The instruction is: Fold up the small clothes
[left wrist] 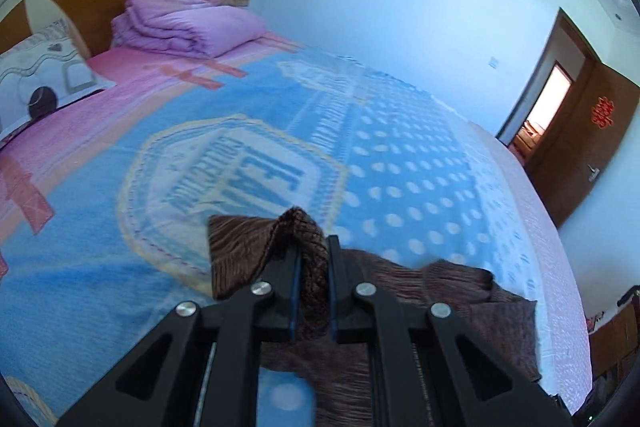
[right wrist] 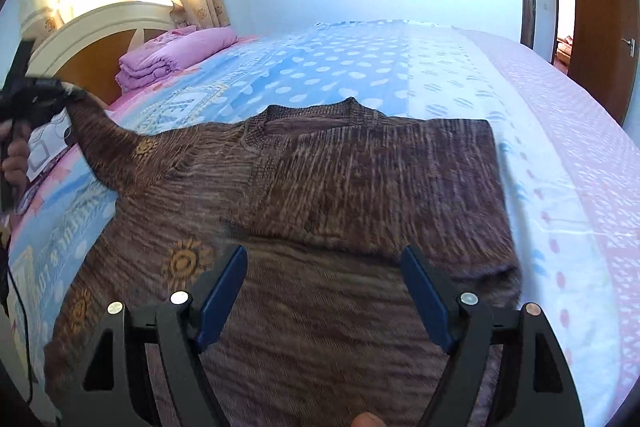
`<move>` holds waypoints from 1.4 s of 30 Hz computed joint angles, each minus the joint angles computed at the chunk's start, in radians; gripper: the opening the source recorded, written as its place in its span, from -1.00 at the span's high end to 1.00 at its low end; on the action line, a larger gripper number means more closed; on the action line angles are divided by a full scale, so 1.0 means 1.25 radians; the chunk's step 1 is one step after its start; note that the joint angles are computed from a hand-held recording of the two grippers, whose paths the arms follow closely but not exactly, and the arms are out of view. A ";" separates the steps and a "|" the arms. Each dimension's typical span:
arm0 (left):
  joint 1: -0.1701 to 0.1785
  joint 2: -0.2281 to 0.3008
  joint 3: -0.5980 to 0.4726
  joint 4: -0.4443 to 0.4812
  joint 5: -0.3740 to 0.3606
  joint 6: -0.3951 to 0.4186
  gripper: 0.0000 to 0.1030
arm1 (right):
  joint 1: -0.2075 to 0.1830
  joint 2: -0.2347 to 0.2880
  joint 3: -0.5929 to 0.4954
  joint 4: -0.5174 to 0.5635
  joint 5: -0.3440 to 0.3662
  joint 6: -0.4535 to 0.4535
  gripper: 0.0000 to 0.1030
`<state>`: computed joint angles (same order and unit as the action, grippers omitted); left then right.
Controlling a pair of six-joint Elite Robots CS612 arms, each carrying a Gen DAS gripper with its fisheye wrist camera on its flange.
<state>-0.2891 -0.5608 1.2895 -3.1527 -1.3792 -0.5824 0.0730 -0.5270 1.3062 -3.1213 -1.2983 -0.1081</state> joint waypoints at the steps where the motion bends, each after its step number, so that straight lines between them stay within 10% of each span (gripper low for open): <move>1: -0.007 0.004 -0.008 -0.002 -0.002 0.005 0.78 | -0.002 -0.002 0.004 0.001 0.000 -0.005 -0.54; 9: -0.076 0.059 -0.089 0.024 -0.043 0.044 0.78 | -0.011 -0.017 0.052 -0.045 -0.005 -0.020 -0.55; 16: -0.144 0.125 -0.175 0.194 -0.014 0.151 0.57 | -0.022 -0.005 0.050 -0.039 0.012 0.016 -0.55; 19: -0.149 0.108 -0.133 0.143 -0.024 0.200 0.45 | -0.027 -0.002 0.048 -0.046 0.020 0.031 -0.55; 21: -0.152 0.089 -0.090 0.076 0.016 0.242 -0.06 | -0.028 -0.001 0.046 -0.040 0.024 0.029 -0.55; 25: -0.143 0.065 -0.024 -0.033 0.177 0.301 -0.50 | -0.023 -0.003 0.050 -0.053 0.005 0.019 -0.55; 28: -0.124 0.077 -0.043 0.061 0.340 0.296 -0.49 | -0.009 -0.009 0.044 -0.045 -0.024 -0.003 -0.55; 33: -0.078 0.097 -0.084 0.240 0.302 0.211 -0.49 | 0.028 -0.007 -0.025 0.089 -0.036 -0.068 -0.55; 42: -0.079 0.107 -0.061 0.176 0.289 0.217 -0.56 | 0.112 0.132 -0.320 0.268 -0.170 -0.133 -0.55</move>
<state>-0.3879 -0.4268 1.2139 -2.9332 -1.0178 -0.3112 0.2127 -0.3617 0.9055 -2.7865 -1.5106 -0.2749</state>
